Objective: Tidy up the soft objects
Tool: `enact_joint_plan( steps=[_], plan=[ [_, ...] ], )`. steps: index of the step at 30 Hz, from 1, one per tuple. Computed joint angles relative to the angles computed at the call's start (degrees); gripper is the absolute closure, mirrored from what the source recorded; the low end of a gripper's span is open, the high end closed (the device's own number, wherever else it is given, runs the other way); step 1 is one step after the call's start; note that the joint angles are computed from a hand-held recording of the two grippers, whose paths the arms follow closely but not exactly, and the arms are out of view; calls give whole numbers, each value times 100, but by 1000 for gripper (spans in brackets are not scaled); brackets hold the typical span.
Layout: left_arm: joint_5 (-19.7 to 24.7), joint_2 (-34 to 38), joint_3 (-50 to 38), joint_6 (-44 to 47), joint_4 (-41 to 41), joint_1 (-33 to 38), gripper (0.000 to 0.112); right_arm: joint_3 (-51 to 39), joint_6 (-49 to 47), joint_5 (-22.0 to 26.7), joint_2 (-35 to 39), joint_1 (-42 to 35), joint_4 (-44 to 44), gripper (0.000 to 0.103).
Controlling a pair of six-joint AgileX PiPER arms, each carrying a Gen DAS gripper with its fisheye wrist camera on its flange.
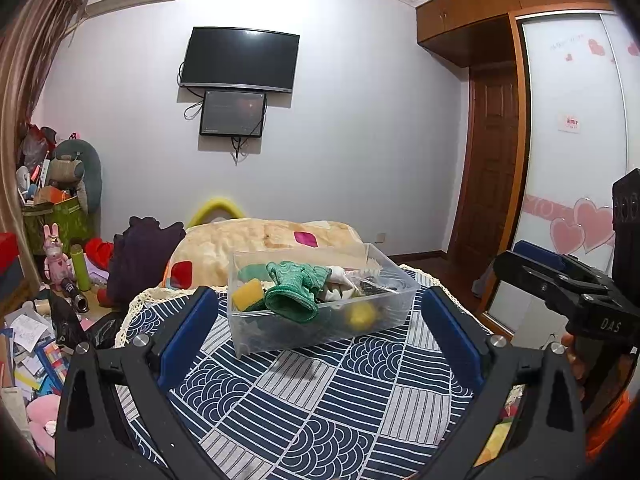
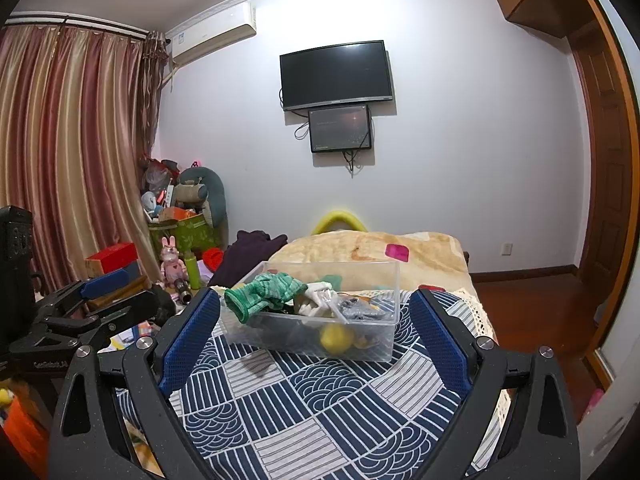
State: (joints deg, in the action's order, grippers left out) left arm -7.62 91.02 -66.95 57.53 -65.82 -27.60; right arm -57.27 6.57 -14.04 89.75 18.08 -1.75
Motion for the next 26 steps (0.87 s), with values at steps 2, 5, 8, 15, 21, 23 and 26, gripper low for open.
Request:
enact_joint_plan(
  steps=[2,5,8,15,21,23,26],
  plan=[
    [25,9,-13,50,-52,5,10,12,10,11,-20,3,-4,8],
    [17,18,-27,76,-75,3,10,12,-5,10,-19,2,10,8],
    [-28,43,-41,135,-137,-19,10,30,46,22,-47,7,-27,8],
    [69,44,-52,271,-271,-12,10,30,110,45,-61,0,-85,8],
    [237,53,-94,593,-595,43,10,29,105,88,-88,12,-74,8],
    [193,52,-77,538,-483,7,9,32,40,125,-111,36,3,8],
    [222,54,-70,502,-428,-3,9,5,202,161,-100,26,-156,8]
  ],
)
